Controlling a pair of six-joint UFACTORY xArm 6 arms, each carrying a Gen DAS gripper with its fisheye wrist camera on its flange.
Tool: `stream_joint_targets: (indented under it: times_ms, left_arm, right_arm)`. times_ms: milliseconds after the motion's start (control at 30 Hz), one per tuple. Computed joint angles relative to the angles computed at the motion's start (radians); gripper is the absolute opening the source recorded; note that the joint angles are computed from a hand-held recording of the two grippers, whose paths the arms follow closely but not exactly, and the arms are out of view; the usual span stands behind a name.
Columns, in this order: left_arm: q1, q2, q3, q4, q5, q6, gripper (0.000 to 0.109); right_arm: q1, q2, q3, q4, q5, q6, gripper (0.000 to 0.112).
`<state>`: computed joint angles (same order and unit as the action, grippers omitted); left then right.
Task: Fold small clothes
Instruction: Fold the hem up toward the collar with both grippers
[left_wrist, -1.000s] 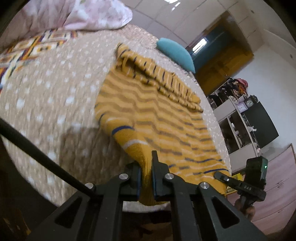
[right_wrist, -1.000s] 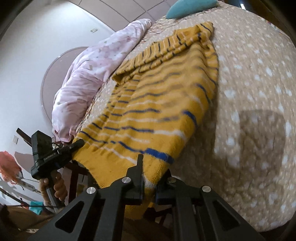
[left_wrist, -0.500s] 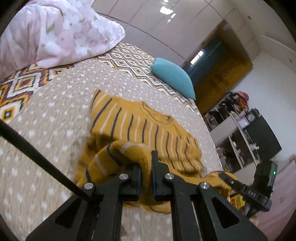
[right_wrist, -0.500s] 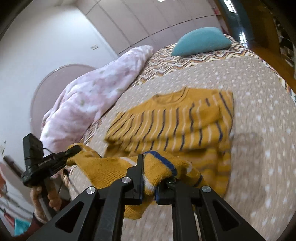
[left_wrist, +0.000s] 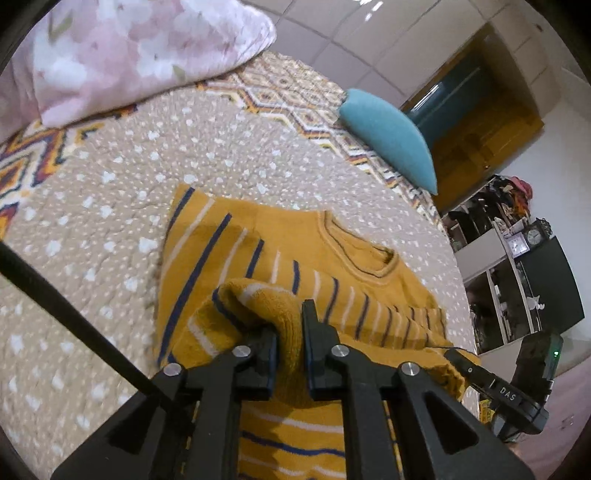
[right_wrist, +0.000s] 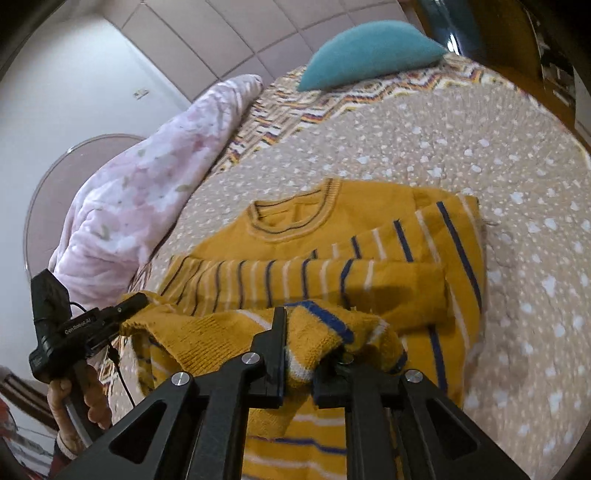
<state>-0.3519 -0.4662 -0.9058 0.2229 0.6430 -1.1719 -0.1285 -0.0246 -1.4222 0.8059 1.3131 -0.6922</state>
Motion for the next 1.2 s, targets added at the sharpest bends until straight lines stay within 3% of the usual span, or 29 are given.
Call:
stream_joint_targets:
  times_ms: [100, 233, 367, 467, 633, 767, 900, 1000, 1067, 1200]
  left_arm:
    - [0.041, 0.027, 0.005, -0.080, -0.057, 0.070, 0.018]
    - [0.090, 0.035, 0.030, -0.162, -0.159, 0.116, 0.037]
    - [0.134, 0.019, 0.075, -0.201, -0.256, 0.065, 0.056]
    - [0.163, 0.013, 0.087, -0.201, -0.267, 0.025, 0.058]
    - [0.171, -0.015, 0.082, -0.133, -0.186, 0.013, 0.058]
    - [0.152, -0.058, 0.094, -0.087, -0.128, -0.015, 0.058]
    - [0.104, -0.124, 0.110, -0.045, -0.058, -0.039, 0.058]
    - [0.041, -0.198, 0.133, 0.006, 0.002, -0.066, 0.059]
    - [-0.027, -0.256, 0.159, 0.053, 0.046, -0.117, 0.060]
    - [-0.182, -0.304, 0.163, 0.148, 0.179, -0.209, 0.060]
  right_arm:
    - [-0.004, 0.104, -0.095, 0.044, 0.045, 0.065, 0.016]
    - [-0.012, 0.210, -0.195, 0.108, 0.085, 0.137, 0.032]
    - [-0.017, 0.307, -0.279, 0.178, 0.116, 0.236, 0.053]
    - [-0.026, 0.350, -0.306, 0.229, 0.127, 0.300, 0.054]
    - [-0.043, 0.400, -0.367, 0.271, 0.143, 0.359, 0.055]
    - [-0.059, 0.457, -0.439, 0.331, 0.154, 0.465, 0.072]
    - [-0.088, 0.447, -0.459, 0.338, 0.128, 0.501, 0.075]
    - [-0.137, 0.396, -0.452, 0.303, 0.164, 0.407, 0.075]
    - [-0.165, 0.324, -0.401, 0.208, 0.174, 0.297, 0.075]
    - [-0.215, 0.125, -0.187, 0.048, 0.154, 0.045, 0.075]
